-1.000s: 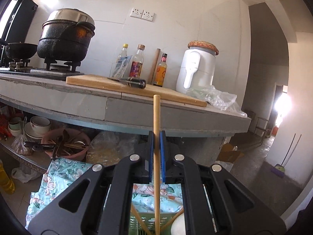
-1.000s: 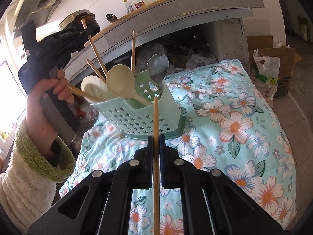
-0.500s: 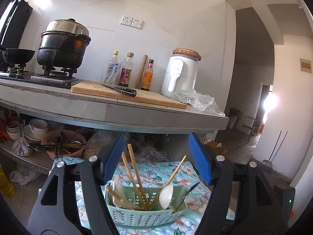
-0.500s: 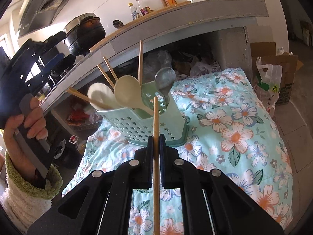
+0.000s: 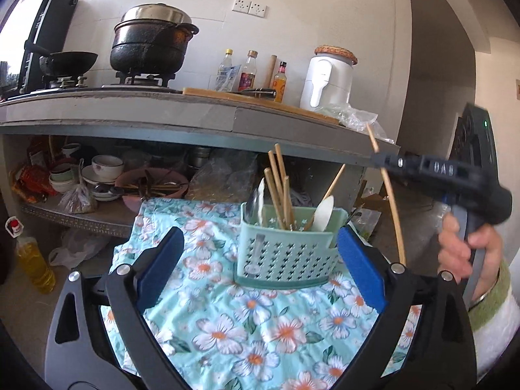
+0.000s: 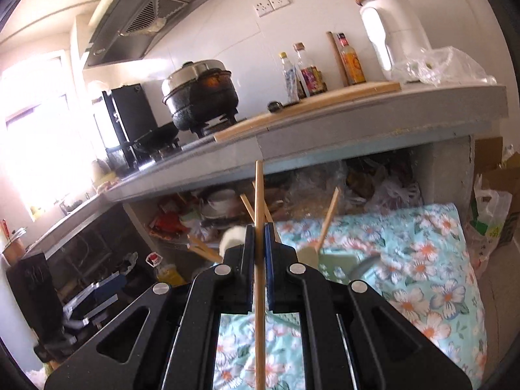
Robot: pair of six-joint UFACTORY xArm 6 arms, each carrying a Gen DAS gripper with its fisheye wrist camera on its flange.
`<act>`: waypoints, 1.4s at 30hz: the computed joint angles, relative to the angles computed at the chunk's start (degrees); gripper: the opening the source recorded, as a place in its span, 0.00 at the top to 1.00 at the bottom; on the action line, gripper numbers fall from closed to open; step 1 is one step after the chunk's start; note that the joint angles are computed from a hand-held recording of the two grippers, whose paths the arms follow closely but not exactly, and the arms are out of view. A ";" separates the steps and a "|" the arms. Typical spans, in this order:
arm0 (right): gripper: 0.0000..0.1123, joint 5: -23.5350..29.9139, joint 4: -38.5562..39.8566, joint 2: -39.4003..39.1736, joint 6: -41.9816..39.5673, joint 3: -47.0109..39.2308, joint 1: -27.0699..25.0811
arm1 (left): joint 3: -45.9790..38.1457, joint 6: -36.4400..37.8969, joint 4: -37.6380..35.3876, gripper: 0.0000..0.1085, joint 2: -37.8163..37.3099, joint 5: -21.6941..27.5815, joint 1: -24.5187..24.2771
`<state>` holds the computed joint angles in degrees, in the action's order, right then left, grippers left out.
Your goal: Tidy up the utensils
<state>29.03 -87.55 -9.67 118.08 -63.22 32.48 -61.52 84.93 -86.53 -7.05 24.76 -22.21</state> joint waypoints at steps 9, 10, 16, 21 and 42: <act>0.94 -0.86 -4.08 10.24 -1.98 -16.45 -4.34 | 5.93 1.47 -0.92 0.15 -2.30 -3.61 2.94; 0.94 0.10 -4.35 11.38 -2.46 -18.06 -4.33 | 6.02 1.61 -1.16 0.15 -2.32 -3.61 3.29; 0.94 7.46 -2.95 17.96 -7.31 -25.12 -3.84 | 4.86 -0.87 -0.21 0.15 -0.93 -2.97 5.14; 0.94 10.98 2.36 21.56 -13.87 -26.79 -4.07 | 4.73 -0.09 -0.75 0.15 -0.45 -2.93 5.57; 0.55 17.00 -0.35 2.15 -2.78 -0.74 6.15 | 3.33 -1.91 -1.08 0.13 1.29 -9.97 0.38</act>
